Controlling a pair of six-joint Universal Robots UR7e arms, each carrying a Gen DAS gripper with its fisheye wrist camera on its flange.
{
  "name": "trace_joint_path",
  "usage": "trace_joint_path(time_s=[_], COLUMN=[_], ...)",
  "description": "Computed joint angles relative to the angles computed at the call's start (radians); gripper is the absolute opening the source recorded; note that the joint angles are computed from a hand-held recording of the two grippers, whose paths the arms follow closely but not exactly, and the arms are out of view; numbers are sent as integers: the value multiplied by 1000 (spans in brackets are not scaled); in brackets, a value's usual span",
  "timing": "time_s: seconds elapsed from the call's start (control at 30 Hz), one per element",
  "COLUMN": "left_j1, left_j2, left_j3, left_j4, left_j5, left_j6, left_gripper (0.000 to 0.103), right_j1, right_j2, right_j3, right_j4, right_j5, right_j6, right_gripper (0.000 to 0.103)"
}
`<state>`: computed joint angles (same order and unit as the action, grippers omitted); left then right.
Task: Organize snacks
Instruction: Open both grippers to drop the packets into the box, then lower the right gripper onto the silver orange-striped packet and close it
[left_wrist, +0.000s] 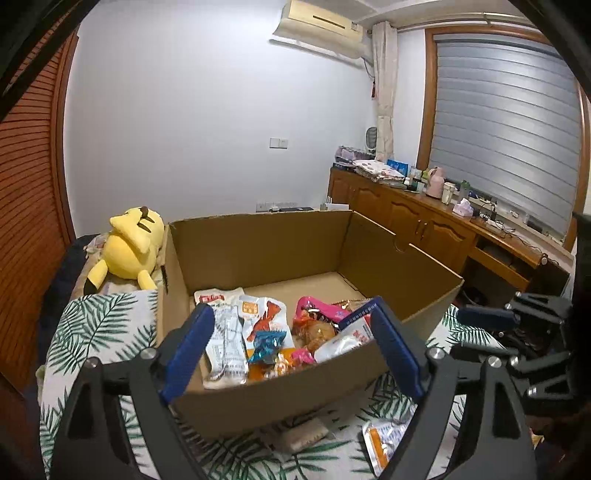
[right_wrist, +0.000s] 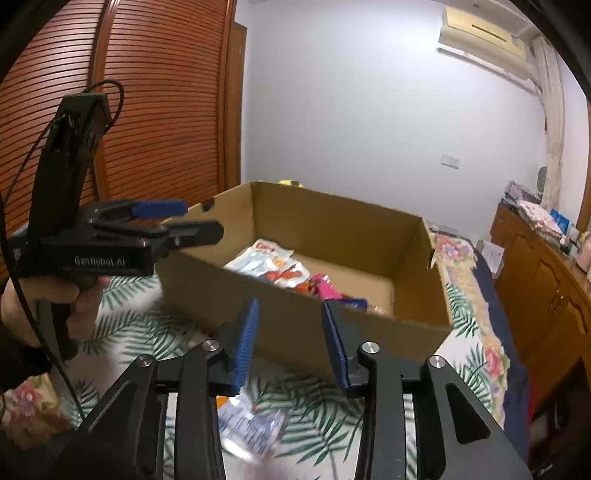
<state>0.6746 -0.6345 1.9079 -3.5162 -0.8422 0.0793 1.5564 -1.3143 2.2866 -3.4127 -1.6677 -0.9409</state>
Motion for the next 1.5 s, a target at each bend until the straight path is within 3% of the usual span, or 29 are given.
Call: trace_joint_path(time_s=[0.3,0.5,0.87,1.23,1.5], left_j1=[-31,-40,-21,-22,-23], left_j2=[-6,8,35,37,34], left_j3=[99,155,193,195,194], left_j4=[-107,-170,-165,-176,-140], left_j5=[75,128,139,142,133], left_j6=[-16,-29,-88,-89,-90], left_gripper=[87,87,87,87,87], right_j1=[-40,-65,-54,-61,-54], right_j2=[23,58,117,66,61], right_j3=[31,4,-51,-56,-10], right_j4=[7,65,160,339,301], right_j5=[-23,-50,-115,-132,-162], right_j6=[-7,19,35,52,21], right_gripper=[58,58,58,58,60])
